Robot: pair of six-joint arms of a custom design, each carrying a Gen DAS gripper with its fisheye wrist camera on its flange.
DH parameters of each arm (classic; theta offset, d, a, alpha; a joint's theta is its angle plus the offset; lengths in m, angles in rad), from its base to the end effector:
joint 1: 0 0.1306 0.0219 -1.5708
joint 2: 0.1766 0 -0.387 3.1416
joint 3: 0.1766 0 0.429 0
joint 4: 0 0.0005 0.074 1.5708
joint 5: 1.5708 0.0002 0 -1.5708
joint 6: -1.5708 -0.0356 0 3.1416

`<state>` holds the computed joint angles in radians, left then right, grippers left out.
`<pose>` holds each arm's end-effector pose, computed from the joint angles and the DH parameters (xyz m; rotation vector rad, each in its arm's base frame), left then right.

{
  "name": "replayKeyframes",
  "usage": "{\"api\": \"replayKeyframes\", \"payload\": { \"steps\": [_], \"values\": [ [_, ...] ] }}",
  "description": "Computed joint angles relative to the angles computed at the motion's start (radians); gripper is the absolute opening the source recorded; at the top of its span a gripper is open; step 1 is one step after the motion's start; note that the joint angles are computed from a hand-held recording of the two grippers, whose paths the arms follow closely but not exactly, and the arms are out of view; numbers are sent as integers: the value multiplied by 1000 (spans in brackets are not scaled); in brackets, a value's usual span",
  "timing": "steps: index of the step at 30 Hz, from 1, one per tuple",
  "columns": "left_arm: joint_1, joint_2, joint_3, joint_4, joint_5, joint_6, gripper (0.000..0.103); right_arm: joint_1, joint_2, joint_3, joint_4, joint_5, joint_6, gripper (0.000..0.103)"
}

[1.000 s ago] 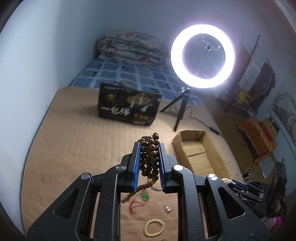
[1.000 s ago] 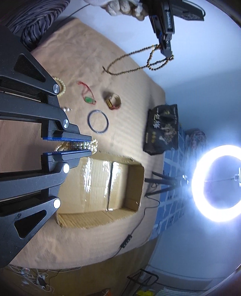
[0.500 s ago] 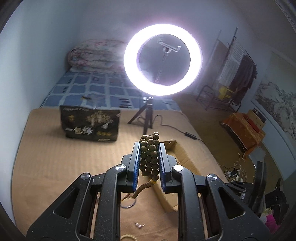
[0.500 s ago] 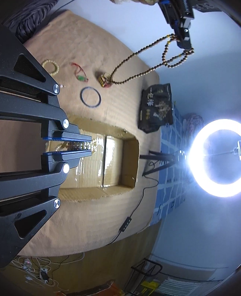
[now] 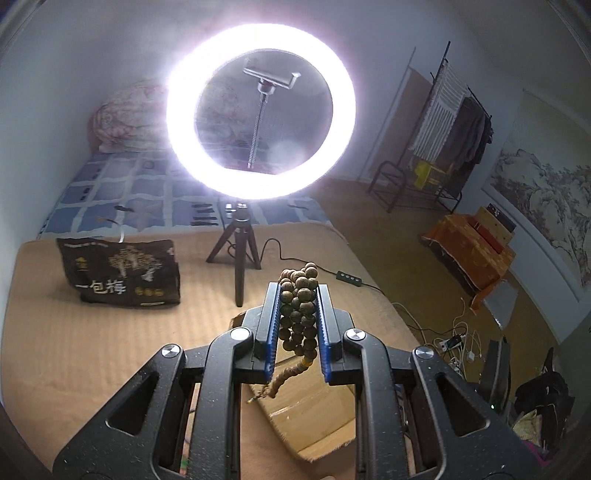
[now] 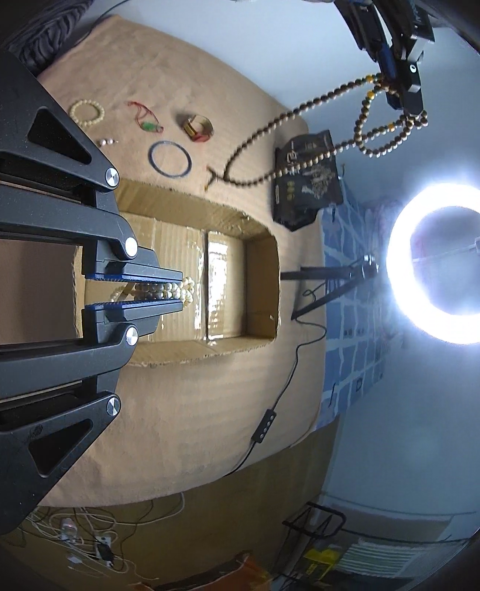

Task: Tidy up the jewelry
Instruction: 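Carry the mala and pearl necklace into the cardboard box and open both tools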

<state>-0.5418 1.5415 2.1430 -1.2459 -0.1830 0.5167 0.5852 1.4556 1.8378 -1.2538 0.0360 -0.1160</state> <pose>0.4481 -0.2627 0.6905 -0.0741 2.2287 -0.3853 0.4295 0.2825 0.5929 -0.5561 2.3963 0.2664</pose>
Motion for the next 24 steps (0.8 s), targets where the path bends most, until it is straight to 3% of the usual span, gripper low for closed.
{"api": "replayKeyframes", "payload": {
  "steps": [9,24],
  "values": [
    [-5,109,78,-21,28,6,17,-22,26,4,-6,-23,-2,7],
    [-7,159,34,-67,38,3,17,-42,51,-2,-18,-65,-14,9]
  ]
}}
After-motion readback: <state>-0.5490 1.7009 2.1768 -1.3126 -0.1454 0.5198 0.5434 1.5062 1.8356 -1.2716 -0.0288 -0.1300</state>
